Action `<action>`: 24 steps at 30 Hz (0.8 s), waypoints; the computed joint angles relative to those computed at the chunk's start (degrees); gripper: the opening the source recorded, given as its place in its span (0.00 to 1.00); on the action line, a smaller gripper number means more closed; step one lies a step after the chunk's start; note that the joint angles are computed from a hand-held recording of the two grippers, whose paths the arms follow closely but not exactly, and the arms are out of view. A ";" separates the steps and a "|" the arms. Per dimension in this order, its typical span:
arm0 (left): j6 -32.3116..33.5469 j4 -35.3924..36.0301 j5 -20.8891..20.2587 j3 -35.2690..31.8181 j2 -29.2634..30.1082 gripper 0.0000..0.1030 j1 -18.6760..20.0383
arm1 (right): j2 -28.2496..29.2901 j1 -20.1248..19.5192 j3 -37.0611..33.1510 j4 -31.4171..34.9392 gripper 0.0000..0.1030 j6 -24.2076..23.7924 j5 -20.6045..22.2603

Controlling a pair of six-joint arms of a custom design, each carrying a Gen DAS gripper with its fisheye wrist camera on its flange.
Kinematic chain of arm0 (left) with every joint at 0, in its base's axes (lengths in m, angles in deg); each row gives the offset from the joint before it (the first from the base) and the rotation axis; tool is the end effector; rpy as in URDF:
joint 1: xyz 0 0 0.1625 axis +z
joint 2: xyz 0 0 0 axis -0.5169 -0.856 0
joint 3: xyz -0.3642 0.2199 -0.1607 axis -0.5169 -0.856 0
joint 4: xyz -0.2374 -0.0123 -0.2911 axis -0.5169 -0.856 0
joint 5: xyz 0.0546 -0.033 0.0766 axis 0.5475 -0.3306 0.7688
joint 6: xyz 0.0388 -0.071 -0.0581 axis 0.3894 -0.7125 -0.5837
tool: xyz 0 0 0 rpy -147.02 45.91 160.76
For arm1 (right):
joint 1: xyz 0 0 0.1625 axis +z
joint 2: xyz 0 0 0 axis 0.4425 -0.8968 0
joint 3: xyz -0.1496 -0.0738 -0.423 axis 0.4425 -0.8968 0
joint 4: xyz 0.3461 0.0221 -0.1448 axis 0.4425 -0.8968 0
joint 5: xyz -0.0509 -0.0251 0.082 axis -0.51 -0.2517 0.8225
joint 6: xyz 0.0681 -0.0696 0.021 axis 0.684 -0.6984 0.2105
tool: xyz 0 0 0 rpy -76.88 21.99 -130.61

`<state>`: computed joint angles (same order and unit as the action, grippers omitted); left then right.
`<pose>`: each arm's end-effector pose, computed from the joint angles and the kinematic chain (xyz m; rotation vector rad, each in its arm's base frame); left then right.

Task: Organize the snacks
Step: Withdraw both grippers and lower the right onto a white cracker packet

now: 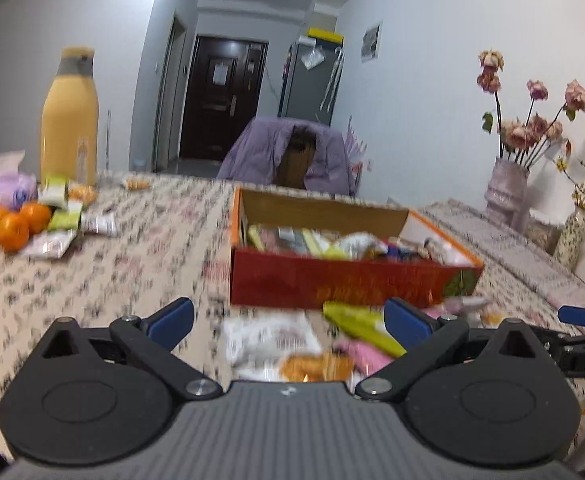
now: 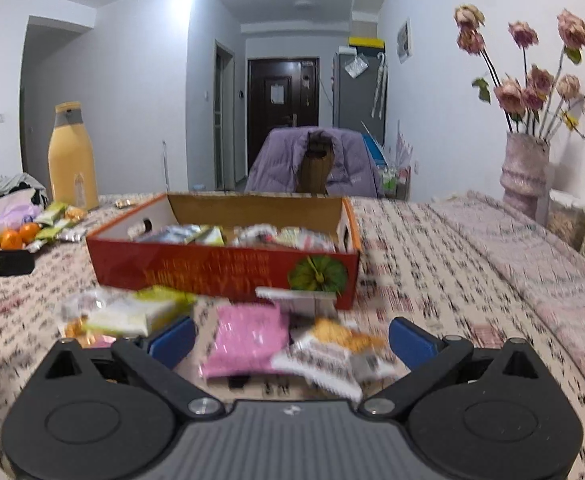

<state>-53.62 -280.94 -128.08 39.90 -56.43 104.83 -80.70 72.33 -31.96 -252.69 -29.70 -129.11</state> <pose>-0.0409 -0.7804 0.2629 0.4817 2.1769 -1.4032 0.2268 -0.8083 0.0596 0.7601 -2.1914 1.2070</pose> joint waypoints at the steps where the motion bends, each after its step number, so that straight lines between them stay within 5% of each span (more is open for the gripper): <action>1: -0.42 0.25 0.09 0.59 -0.16 1.00 0.10 | -0.44 -0.20 0.96 -0.07 1.00 0.18 -0.03; 7: -1.69 1.51 1.45 0.68 0.06 1.00 0.49 | -1.08 -0.86 2.11 1.11 1.00 2.53 -0.99; 14: -1.41 1.67 1.21 1.05 0.10 1.00 0.30 | 3.62 0.07 -9.40 6.32 0.98 4.67 -6.13; 24: -1.91 1.79 1.97 1.24 0.08 1.00 0.37 | 13.96 0.29 -33.02 21.66 0.68 8.29 -12.51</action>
